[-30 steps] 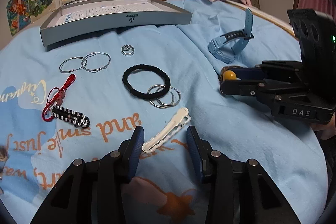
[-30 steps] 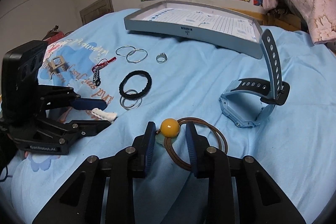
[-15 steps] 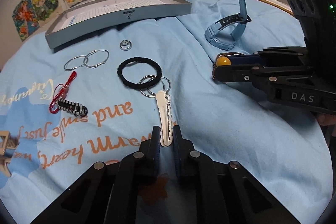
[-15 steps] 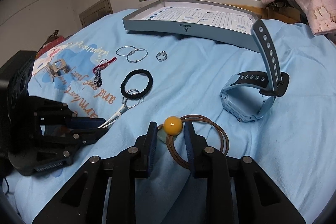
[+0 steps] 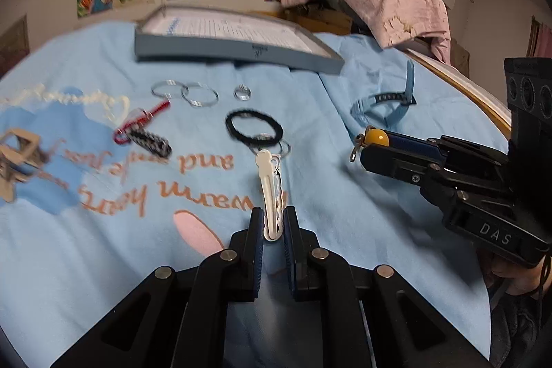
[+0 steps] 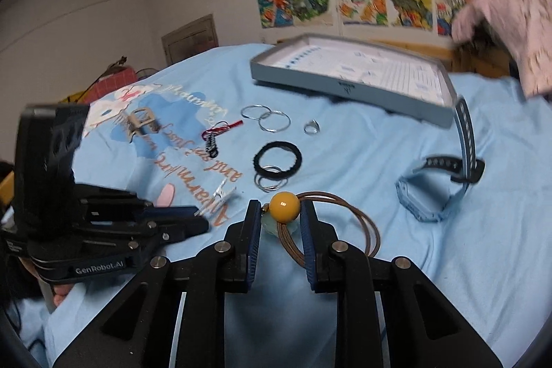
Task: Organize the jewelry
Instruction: 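Carry both items into the grey tray and open both tools to release them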
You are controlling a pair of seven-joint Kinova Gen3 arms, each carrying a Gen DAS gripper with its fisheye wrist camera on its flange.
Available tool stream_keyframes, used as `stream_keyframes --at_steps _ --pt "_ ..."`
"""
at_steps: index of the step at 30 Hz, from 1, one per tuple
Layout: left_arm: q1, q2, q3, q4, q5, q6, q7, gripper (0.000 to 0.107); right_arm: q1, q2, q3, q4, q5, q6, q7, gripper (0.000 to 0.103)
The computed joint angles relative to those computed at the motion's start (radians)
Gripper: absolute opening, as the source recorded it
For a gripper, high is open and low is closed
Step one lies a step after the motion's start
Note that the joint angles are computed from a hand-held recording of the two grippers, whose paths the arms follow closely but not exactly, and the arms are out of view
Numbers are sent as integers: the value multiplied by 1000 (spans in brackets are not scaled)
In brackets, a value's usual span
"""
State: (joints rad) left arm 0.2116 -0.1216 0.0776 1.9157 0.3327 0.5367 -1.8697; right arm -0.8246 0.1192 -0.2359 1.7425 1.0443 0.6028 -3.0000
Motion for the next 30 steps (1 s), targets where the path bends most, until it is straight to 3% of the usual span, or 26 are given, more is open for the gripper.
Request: stream_keyframes --at_steps 7,12,16,20,23,26,30 --pt "-8 14 -26 -54 49 6 -40 11 -5 -51 -9 8 168 70 -112 20" --pt "-24 74 19 -159 -23 -19 52 11 89 -77 -8 -19 254 56 -142 20" --pt "-7 156 53 -277 -141 -58 162 11 172 -38 48 -119 143 -21 -2 20" --pt "0 291 70 -451 -147 -19 194 11 305 53 -3 -227 44 -14 161 20" --pt "34 404 61 -588 -187 16 239 11 301 110 83 -285 -67 -36 275 20" --pt "59 493 53 -697 -219 30 282 11 319 147 160 -302 -188 -121 338 20" --pt "113 592 16 -836 -279 103 363 11 317 182 230 -298 -233 -225 305 20"
